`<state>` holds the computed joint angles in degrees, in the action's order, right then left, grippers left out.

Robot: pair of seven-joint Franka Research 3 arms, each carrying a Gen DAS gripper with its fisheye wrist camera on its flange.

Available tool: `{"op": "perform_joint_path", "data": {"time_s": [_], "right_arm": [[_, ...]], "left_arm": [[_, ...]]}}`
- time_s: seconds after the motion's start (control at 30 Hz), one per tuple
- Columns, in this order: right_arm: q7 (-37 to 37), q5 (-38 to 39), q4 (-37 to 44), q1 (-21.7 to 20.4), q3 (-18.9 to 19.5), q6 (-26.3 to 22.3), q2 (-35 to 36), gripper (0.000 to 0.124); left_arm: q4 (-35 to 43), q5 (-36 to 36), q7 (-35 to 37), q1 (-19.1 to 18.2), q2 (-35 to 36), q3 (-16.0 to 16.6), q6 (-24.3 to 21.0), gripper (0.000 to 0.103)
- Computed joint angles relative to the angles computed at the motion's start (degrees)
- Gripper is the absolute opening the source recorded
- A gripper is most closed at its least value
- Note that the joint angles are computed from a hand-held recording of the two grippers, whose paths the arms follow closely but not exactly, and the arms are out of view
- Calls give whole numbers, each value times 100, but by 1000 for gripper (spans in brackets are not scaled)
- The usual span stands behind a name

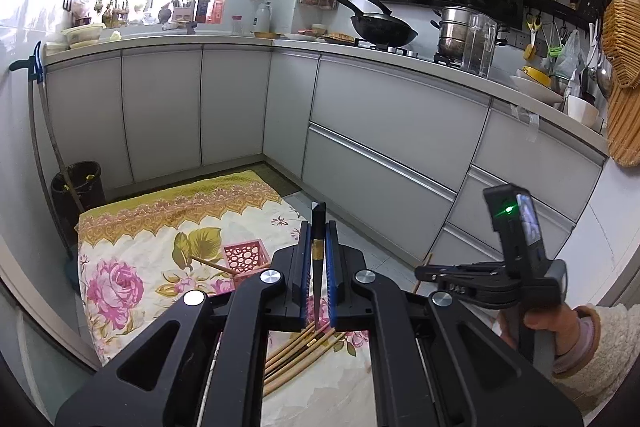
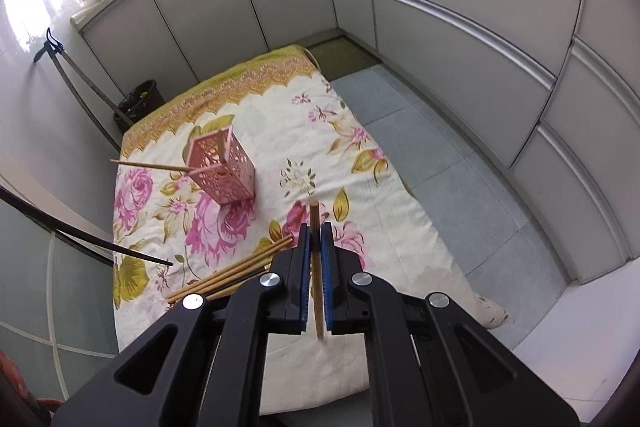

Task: Organize utensils
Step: 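Carry the upright chopstick in the left tool over the pink holder and lower it in, then open the left tool to release its chopstick into the holder while the right tool releases its own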

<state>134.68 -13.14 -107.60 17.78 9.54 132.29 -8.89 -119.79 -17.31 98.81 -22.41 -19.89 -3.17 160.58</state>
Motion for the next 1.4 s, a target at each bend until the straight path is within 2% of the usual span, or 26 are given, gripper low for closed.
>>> {"op": "perform_joint_path", "data": {"time_s": [0.23,0.4,0.5,0.7,0.9,1.1,1.33,1.4], "right_arm": [[-112,-488,1014,-103,-69,88,327,5],[-248,-825,2011,16,-198,141,977,5],[-242,-1141,2685,200,-343,72,1421,5],[-469,-1020,3789,514,-689,94,2215,5],[-648,-706,4451,731,-953,176,2801,5],[-830,-378,5011,862,-1079,227,3290,5],[-935,-178,5311,1026,-1182,262,3598,5],[-945,-167,5420,1087,-1213,257,3697,5]], "left_arm": [[740,845,-966,623,575,-410,5,6],[1372,2019,-2131,1127,1219,-770,18,6],[1725,2848,-2836,1282,1606,-870,-56,6],[2275,3666,-3532,1287,2250,-777,-237,6],[2657,4143,-3998,1198,2794,-639,-402,6],[2778,3737,-3780,1265,3122,-689,-564,7],[2469,3393,-3637,1346,2874,-692,-370,9],[2397,3564,-3805,1312,2749,-640,-256,9]]}}
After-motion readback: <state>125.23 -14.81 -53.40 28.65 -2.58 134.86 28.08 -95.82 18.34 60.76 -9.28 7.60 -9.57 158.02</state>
